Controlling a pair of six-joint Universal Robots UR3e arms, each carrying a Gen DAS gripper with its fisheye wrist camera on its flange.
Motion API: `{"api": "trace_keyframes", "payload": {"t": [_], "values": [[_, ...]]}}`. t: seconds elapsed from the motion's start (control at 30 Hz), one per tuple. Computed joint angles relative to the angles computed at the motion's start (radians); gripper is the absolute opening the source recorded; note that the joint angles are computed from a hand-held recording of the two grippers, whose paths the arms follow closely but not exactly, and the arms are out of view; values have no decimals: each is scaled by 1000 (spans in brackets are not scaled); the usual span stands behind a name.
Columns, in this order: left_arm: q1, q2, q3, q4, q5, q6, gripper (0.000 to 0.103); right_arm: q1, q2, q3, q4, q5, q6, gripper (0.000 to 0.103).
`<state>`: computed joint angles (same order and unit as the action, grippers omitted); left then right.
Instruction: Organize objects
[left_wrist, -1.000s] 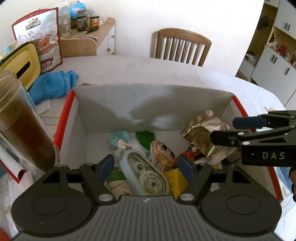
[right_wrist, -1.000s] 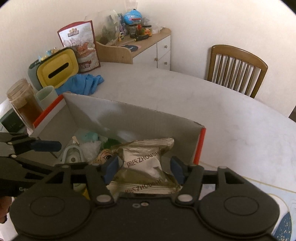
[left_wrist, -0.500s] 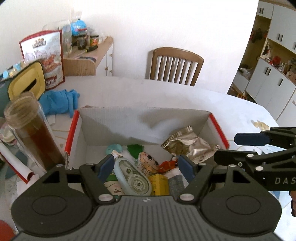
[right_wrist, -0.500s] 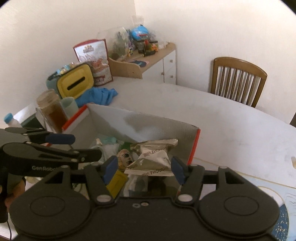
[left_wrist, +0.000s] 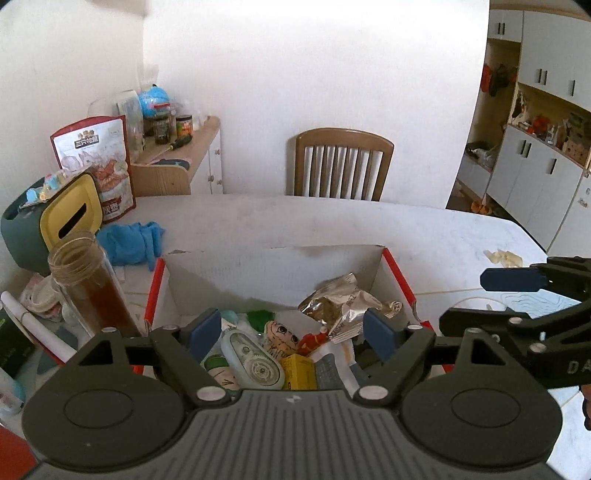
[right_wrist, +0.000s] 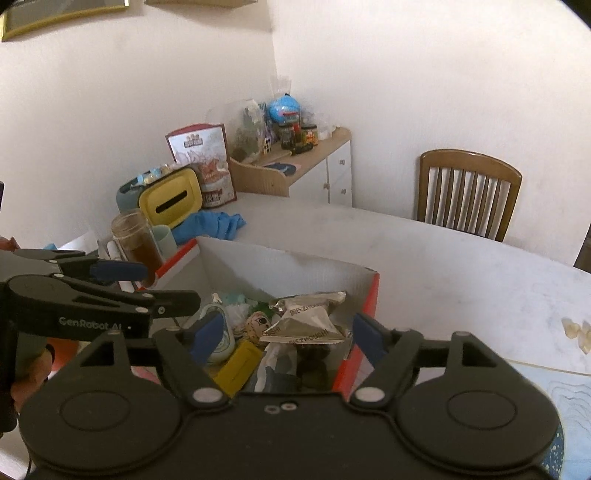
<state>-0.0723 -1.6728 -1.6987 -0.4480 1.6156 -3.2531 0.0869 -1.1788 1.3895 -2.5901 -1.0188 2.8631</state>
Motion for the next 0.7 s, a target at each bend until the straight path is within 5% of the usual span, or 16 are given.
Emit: {"api": "trace_keyframes", "payload": {"t": [0.47, 0.7], "values": [[-38, 53, -72, 102, 46, -28, 101, -67, -130, 225, -166, 112, 27, 101], [-52, 63, -99, 123, 54, -42, 102, -84, -163, 282, -243, 146, 64, 102]]}}
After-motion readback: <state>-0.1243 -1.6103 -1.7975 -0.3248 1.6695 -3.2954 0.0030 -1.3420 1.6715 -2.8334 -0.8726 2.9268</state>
